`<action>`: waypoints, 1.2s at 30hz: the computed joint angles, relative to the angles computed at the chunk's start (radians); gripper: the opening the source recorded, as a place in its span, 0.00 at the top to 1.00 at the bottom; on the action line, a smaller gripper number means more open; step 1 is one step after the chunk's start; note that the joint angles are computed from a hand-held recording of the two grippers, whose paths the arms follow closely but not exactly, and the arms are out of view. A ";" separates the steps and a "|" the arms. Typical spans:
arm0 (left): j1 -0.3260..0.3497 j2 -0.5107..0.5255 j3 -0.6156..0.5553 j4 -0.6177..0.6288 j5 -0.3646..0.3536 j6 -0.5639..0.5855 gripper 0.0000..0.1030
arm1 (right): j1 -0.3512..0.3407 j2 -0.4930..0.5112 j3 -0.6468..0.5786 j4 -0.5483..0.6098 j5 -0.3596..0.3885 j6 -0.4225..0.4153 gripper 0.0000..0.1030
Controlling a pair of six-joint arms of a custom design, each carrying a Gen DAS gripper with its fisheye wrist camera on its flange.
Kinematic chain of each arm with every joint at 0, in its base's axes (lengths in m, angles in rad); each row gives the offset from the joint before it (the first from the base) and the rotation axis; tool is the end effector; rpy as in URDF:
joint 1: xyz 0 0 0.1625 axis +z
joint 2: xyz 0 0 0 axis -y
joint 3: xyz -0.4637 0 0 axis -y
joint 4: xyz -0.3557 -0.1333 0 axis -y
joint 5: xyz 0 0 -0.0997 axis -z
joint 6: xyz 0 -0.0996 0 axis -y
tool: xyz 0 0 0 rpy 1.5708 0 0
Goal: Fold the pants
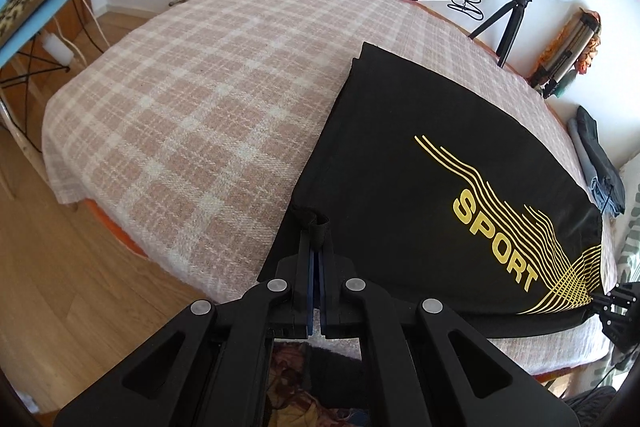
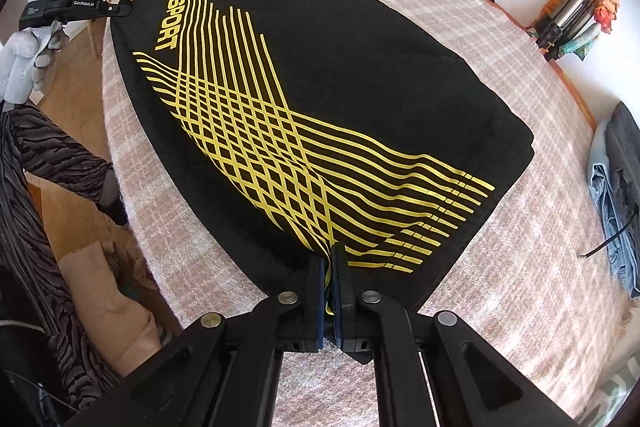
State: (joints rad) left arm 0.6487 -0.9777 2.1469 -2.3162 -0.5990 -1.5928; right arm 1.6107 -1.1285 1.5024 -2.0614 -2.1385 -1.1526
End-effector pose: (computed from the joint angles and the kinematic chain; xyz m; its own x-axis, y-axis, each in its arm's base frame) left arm -0.2411 -0.4533 0.1274 -0.7247 -0.5650 -0.3946 -0.0860 0.6422 -0.7617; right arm 0.1051 -0.6347 0.3799 -0.3069 -0.8951 0.3233 -0.7882 0.4295 0.4407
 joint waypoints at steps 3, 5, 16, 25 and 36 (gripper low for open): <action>-0.002 -0.004 -0.005 0.020 0.002 0.002 1.00 | 0.005 -0.023 0.021 -0.012 0.007 -0.009 0.99; -0.001 -0.012 -0.002 0.018 0.001 0.000 1.00 | 0.004 -0.033 0.014 0.016 0.029 0.015 0.99; -0.007 -0.044 -0.007 0.070 -0.050 0.006 0.93 | -0.007 -0.050 -0.027 0.136 0.052 0.046 0.68; -0.059 -0.075 -0.058 0.193 0.021 -0.024 0.89 | -0.085 0.001 -0.198 0.085 0.251 0.447 0.55; 0.013 0.276 -0.336 -0.433 -0.138 0.695 0.89 | -0.125 0.120 -0.300 0.014 0.344 0.661 0.55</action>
